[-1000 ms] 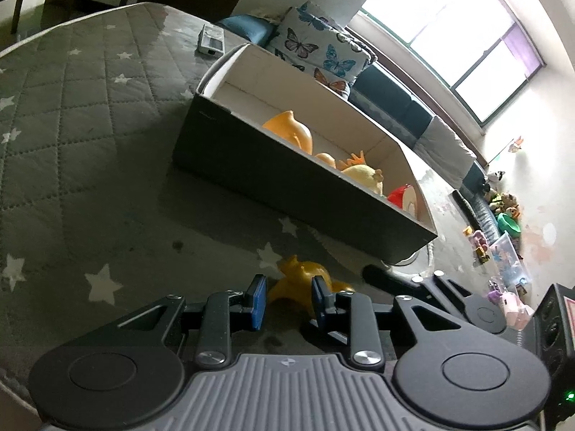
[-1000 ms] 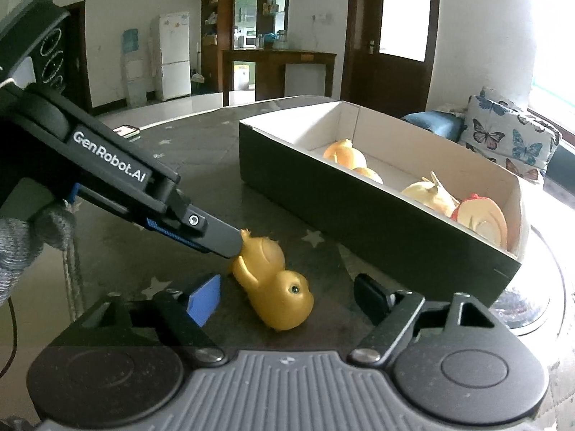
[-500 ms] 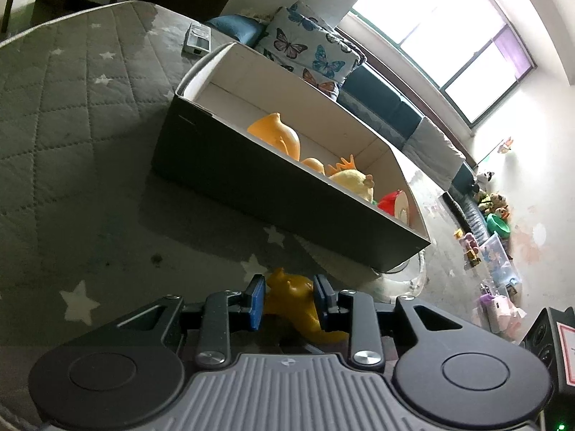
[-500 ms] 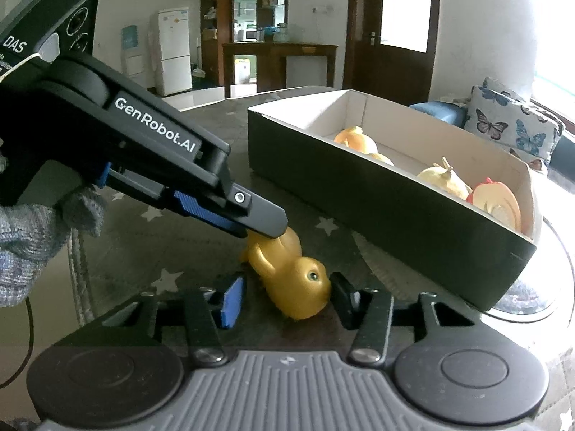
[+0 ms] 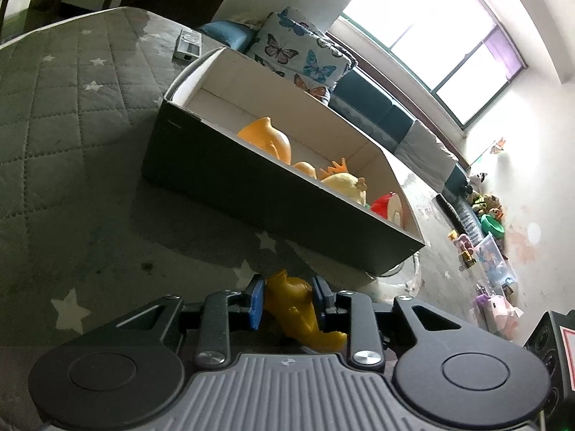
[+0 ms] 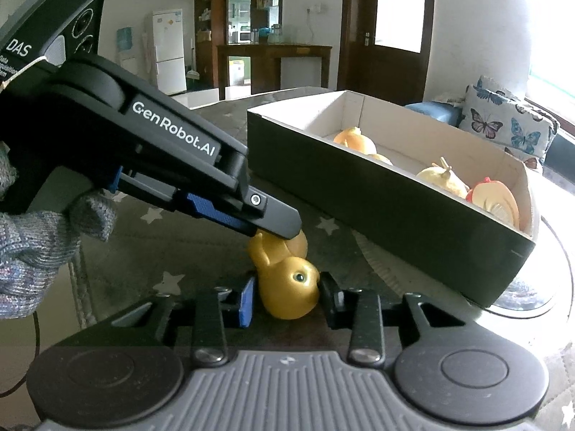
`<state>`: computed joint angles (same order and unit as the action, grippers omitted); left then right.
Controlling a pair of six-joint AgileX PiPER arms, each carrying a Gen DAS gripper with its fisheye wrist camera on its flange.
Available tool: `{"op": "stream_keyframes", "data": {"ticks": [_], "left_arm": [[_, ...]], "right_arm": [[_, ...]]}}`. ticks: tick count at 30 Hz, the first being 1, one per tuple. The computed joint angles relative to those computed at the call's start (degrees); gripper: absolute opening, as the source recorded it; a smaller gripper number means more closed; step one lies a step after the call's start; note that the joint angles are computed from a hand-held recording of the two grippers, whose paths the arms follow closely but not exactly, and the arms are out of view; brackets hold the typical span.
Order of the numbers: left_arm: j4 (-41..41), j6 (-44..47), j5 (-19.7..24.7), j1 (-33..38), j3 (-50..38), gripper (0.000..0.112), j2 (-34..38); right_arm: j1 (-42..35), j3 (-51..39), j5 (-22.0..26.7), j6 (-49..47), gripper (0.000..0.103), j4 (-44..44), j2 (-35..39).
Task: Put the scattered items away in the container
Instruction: 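Lift the yellow duck with the right gripper over the box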
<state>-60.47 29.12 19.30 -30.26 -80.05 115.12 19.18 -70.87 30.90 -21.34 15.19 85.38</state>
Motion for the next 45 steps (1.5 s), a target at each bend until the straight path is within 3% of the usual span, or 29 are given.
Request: {"op": "stream_keyframes", "data": {"ticks": [12,25,34,45], "left_arm": [[-2.0,2.6,-1.1,-0.7,-0.7,0.030,-3.2],[15.7,-13.5,2.4,-1.0,-18.7,0.029,3.5],[26.5,-24.1,9.8,-0.2,-37.7,0.029,14.4],[34.3,-35.0,25.6,1.8,-68.0,0.029,31.5]], "right_arm": [[1.1,-1.8,-1.1,3.8,0.035,-5.9,-3.1],[-0.4,-12.6,-0.7,8.7,0.035,-11.3,2.1],[-1.8,-23.4,3.0,11.5,0.035,-12.3,10.9],[-3.2,-33.6,9.0,12.8,0.035,-12.4,19.6]]}}
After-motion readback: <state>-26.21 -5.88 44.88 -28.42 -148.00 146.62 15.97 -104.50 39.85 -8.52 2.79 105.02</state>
